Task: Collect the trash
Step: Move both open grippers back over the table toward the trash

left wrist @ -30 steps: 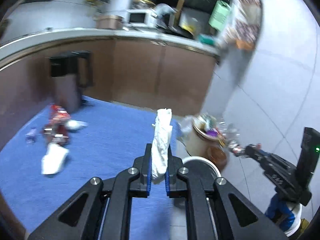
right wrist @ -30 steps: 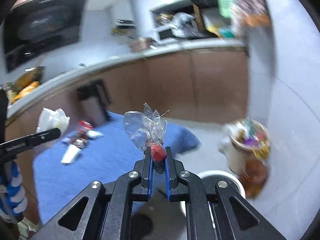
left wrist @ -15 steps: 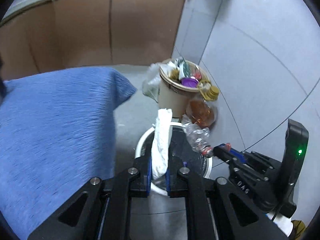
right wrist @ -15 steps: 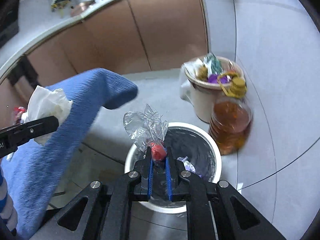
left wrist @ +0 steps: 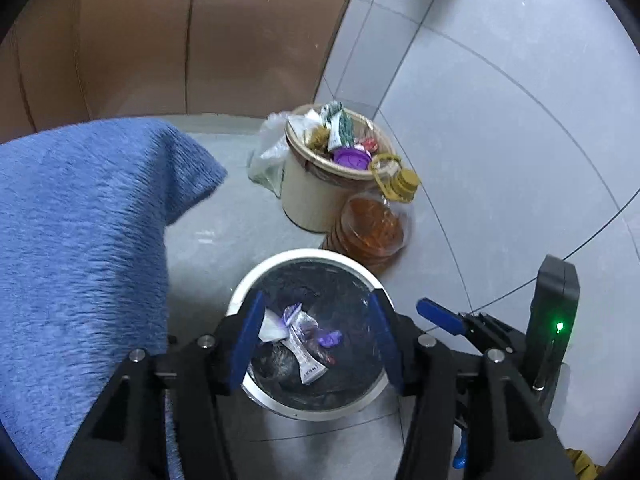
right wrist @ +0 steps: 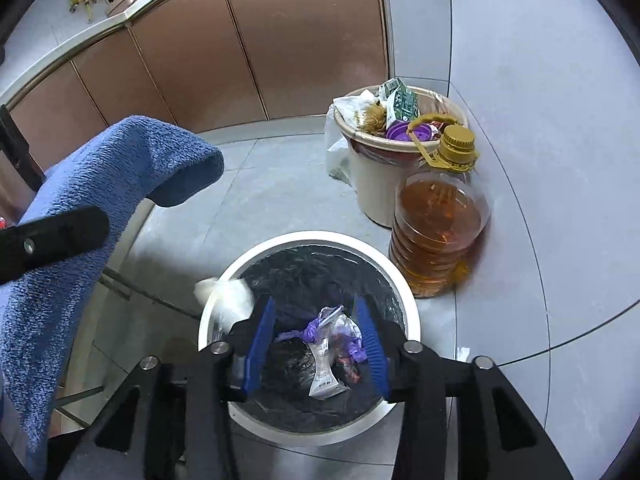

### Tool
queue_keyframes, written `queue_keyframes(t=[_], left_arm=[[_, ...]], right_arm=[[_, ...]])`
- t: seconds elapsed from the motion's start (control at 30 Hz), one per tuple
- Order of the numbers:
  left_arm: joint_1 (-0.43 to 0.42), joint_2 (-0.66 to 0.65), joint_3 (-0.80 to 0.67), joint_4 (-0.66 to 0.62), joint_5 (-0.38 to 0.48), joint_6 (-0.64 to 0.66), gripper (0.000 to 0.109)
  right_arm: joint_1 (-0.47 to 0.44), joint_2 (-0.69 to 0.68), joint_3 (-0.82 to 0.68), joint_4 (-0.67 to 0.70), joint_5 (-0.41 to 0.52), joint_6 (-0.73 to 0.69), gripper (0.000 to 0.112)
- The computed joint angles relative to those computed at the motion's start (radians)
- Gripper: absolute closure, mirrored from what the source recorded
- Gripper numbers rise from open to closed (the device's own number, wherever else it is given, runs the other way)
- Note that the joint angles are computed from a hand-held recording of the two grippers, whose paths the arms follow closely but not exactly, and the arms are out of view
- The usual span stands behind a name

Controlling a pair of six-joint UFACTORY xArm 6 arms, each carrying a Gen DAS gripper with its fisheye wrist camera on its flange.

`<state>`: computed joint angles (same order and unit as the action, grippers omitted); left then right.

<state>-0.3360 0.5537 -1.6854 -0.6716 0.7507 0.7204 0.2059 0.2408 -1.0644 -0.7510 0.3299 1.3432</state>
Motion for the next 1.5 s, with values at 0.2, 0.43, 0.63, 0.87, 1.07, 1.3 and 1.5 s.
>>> queue_keyframes(t=[0.2, 0.43, 0.63, 0.87, 1.07, 1.3, 1.5], left_arm=[[0.019, -0.161, 0.172, -0.093, -0.158, 0.111, 0.057], [0.080, -0.389, 0.375, -0.177, -0.267, 0.260, 0.057], [0.167, -0.564, 0.523, -0.270, -0.331, 0.402, 0.057], [0.307, -0.669, 0.592, -0.371, -0.309, 0.518, 0.056], [0.408, -0.655, 0.606, -0.451, -0.331, 0.594, 0.051], [0.511, -0.531, 0.547, -0.458, -0.361, 0.626, 0.051], [0.593, -0.344, 0.399, -0.346, -0.323, 0.499, 0.051]], right_arm=[[0.033, -0.087, 0.015, -0.133, 0.002, 0.138, 0.047], [0.107, -0.226, 0.005, -0.388, 0.072, 0.365, 0.013], [0.191, -0.300, -0.042, -0.509, 0.121, 0.441, 0.009], [0.296, -0.294, -0.162, -0.659, 0.153, 0.465, 0.009], [0.348, -0.159, -0.366, -0.566, 0.097, 0.254, 0.009], [0.359, 0.102, -0.650, -0.215, 0.018, -0.100, 0.009], [0.380, 0.407, -1.003, 0.215, 0.063, -0.533, 0.009]])
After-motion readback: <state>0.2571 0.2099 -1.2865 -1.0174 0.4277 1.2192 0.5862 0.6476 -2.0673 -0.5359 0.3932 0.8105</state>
